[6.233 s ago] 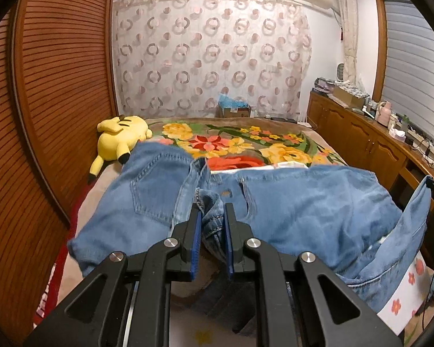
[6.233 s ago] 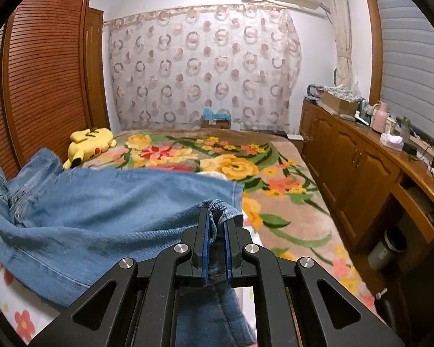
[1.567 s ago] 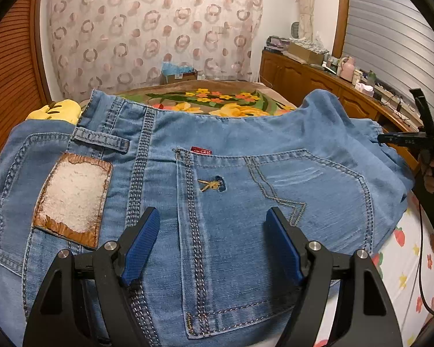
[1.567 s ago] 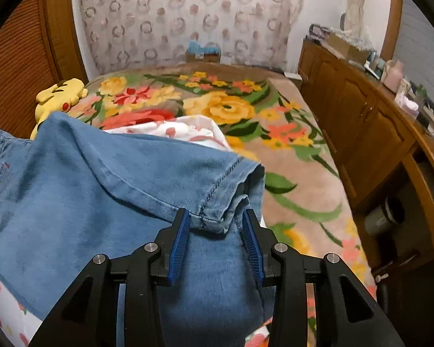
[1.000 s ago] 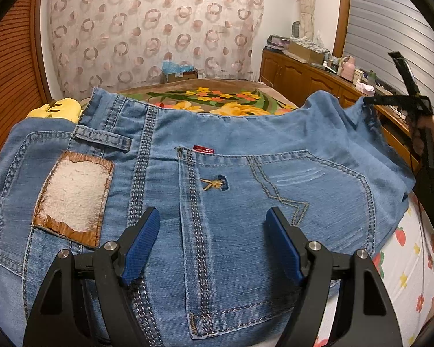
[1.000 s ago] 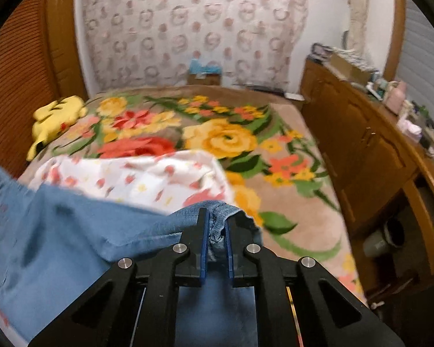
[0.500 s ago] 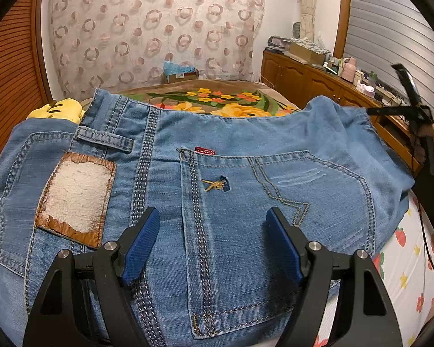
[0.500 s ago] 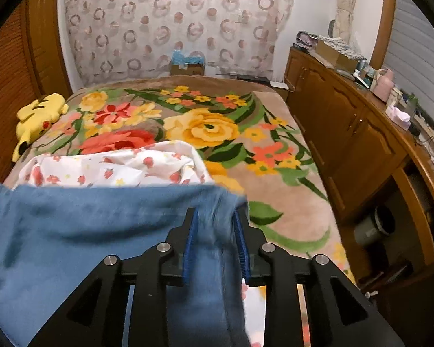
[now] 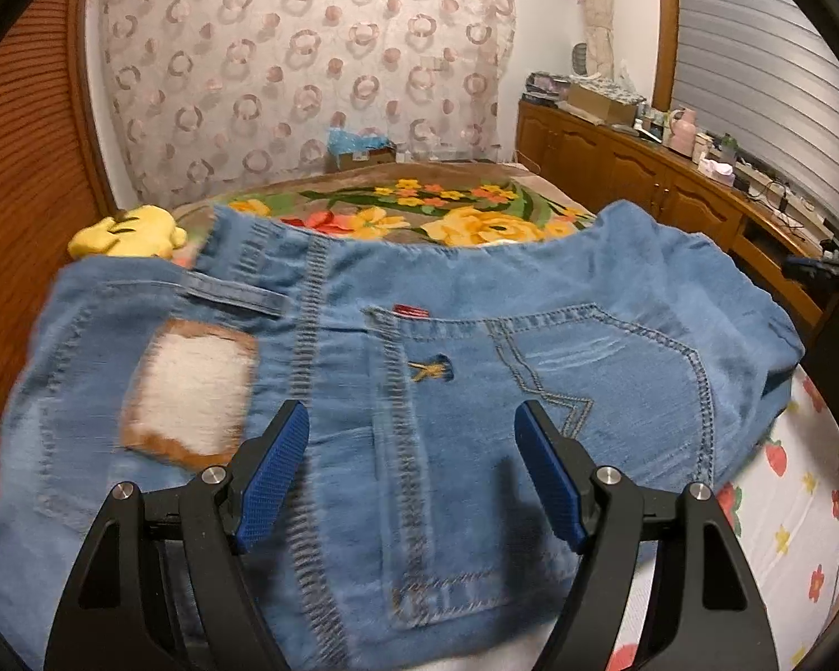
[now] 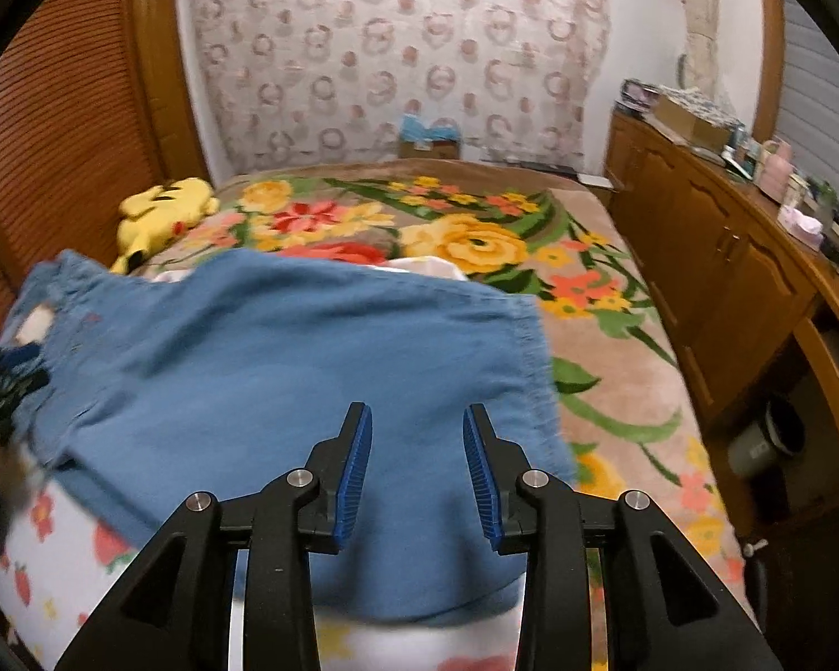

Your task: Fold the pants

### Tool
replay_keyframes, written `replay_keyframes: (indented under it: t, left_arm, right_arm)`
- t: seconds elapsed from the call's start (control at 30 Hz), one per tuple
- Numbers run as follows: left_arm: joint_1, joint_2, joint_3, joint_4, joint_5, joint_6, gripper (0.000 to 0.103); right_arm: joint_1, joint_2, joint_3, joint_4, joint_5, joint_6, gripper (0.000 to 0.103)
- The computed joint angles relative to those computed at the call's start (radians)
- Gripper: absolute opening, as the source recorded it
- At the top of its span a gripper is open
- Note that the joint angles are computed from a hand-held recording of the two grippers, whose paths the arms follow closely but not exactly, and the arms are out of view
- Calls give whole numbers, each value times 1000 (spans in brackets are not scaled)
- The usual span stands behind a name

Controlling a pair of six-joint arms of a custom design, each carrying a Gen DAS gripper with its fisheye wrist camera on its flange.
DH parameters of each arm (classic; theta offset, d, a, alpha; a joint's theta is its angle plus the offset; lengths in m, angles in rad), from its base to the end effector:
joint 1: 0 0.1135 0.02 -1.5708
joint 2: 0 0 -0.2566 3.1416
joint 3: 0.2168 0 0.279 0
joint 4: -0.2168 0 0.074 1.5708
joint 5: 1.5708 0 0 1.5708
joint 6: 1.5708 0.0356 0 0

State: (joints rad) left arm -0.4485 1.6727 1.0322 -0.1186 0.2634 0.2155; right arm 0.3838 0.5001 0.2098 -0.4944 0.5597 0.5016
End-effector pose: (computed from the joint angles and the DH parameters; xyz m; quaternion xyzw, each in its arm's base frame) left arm 0.3375 -0.1727 0.1795 0.3459 0.8442 -0.1653 0.3747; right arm 0.1432 0.0374 0.1424 0.1579 0.8800 -0.0729 0.4419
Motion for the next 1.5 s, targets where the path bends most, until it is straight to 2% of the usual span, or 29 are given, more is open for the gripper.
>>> replay_keyframes:
  t: [0.1,0.3,0.33,0.53,0.63,0.7,0.83,0.93,0.97,1.03,1.07,1.2,1.37,1.4,1.43,1.47,1.5]
  left_arm:
    - [41,-56,-33,-23,-3,17,77]
    - [150,-120,-85,-54,-22,44,77]
    - [171,-127,-90,-58,-28,50,77]
    - [223,-125,-97,-61,-22,53,74]
    - [225,-99,-82,-66,-8,56,64]
    - [216,-80,-74,-71,0,60,54]
    - [204,-76,-83,-57,-10,70,44]
    - [206,-81,-84,-58,-9,73,32]
    - [207,-82,-81,-63,-6,75,26]
    - [209,-93,-85,-63,-8,81,19]
    - [209,-98,-89,-63,-9,86,14]
    - [210,-133,-107,-69,3,100,9]
    - [206,-185,-123,-80,10,96,5]
    - [208,-199,-127,-79,10,90,5]
    - [211,-215,-127,-84,16,84,5]
    - [214,-234,-128,-87,17,78,5]
    - [218,-254,-131,-88,21,73,5]
  right_arm:
    - [97,-88,-34,-64,39,34,39]
    - [119,-102,-96,15,2,-25,41]
    - [96,-112,-99,17,-31,-52,41]
    - [102,-180,-146,-4,-76,-91,41]
    - [86,-181,-159,-6,-110,-110,41]
    - [57,-169,-168,10,-135,-137,41]
    - [42,-200,-177,-13,-158,-165,41]
    - [13,-185,-169,-3,-181,-194,41]
    - [32,-200,-171,-19,-164,-180,41]
    - [143,-117,-153,18,-98,-105,41]
    - [150,-90,-156,43,-104,-106,41]
    - [215,77,-118,132,-63,-80,41]
    - [178,214,-99,244,-51,-126,41]
    - [173,209,-97,248,-49,-135,38]
    - [180,207,-95,248,-37,-134,16]
    - [178,191,-93,239,-39,-142,7]
    - [173,151,-98,221,-40,-154,6]
